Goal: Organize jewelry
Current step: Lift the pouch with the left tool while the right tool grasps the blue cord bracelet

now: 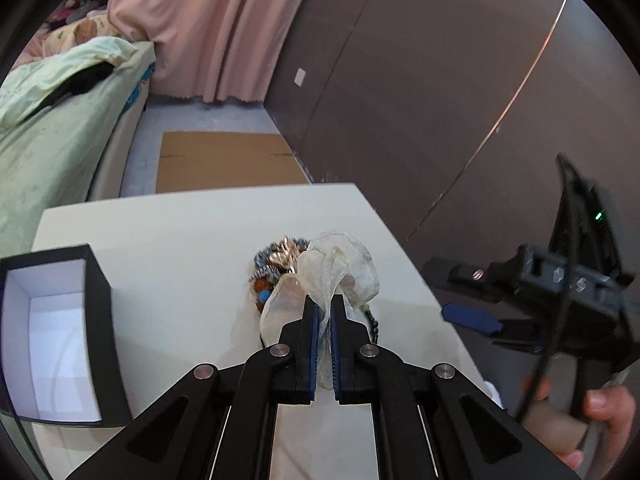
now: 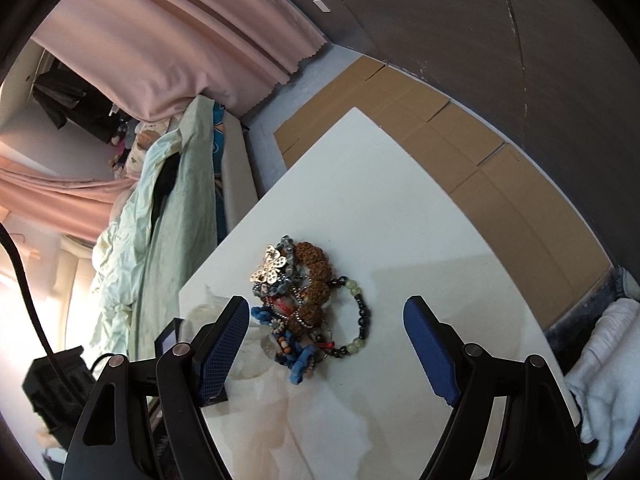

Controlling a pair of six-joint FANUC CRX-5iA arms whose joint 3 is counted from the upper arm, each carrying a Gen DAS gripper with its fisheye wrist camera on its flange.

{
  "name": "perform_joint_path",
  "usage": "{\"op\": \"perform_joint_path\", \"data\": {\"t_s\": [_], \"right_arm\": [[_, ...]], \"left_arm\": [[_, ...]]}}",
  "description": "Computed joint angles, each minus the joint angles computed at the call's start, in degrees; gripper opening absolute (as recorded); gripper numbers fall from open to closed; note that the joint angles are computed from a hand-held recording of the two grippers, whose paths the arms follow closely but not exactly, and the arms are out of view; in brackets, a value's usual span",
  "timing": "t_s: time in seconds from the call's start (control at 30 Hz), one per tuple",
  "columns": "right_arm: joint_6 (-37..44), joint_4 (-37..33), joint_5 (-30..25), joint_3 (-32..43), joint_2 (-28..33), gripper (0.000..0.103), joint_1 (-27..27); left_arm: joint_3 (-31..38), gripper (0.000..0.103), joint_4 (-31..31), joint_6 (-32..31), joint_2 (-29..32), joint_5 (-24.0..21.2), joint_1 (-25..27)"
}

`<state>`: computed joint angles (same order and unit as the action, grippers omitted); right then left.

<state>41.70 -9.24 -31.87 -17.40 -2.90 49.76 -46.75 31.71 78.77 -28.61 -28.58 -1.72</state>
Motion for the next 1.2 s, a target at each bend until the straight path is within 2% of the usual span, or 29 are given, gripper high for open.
{"op": "perform_joint_path", "data": {"t_s": [0.1, 0.43, 0.73, 0.9, 0.97, 1.03, 1.2], "right_arm": [[1.53, -1.52, -0.24, 0.95, 0.82, 0.08, 0.34], [3.84, -4.45, -2.3, 4.43, 4.89, 0.057, 1.04], [7.34, -3.79, -7.91, 9.22, 9.05, 0.056, 2.74], [7.18, 0.21, -12.0, 11.61, 11.68, 0.056, 4.77], [7.65, 0.73, -13.0, 12.12, 12.3, 0.047, 5.03], [8.53, -0.33, -12.98, 12.05, 12.18, 0.016, 4.77], [10.25, -4.33, -10.46, 9.86, 9.9, 0.014, 3.78]], "left_arm": [[-0.72, 0.005, 1.47, -0.92, -2.11, -0.43, 1.42], [-2.86, 0.005, 4.12, -2.31, -8.34, -3.31, 8.28], [-3.38, 0.005, 5.86, -2.44, -10.69, -5.11, 12.13], [-3.69, 0.005, 6.14, -2.77, -11.53, -5.8, 13.04], [-3.66, 0.005, 5.94, -2.81, -11.73, -5.94, 13.41], [-3.89, 0.005, 5.93, -3.08, -12.44, -6.53, 14.23], [-4.31, 0.005, 5.6, -3.47, -14.03, -8.24, 16.42]]}}
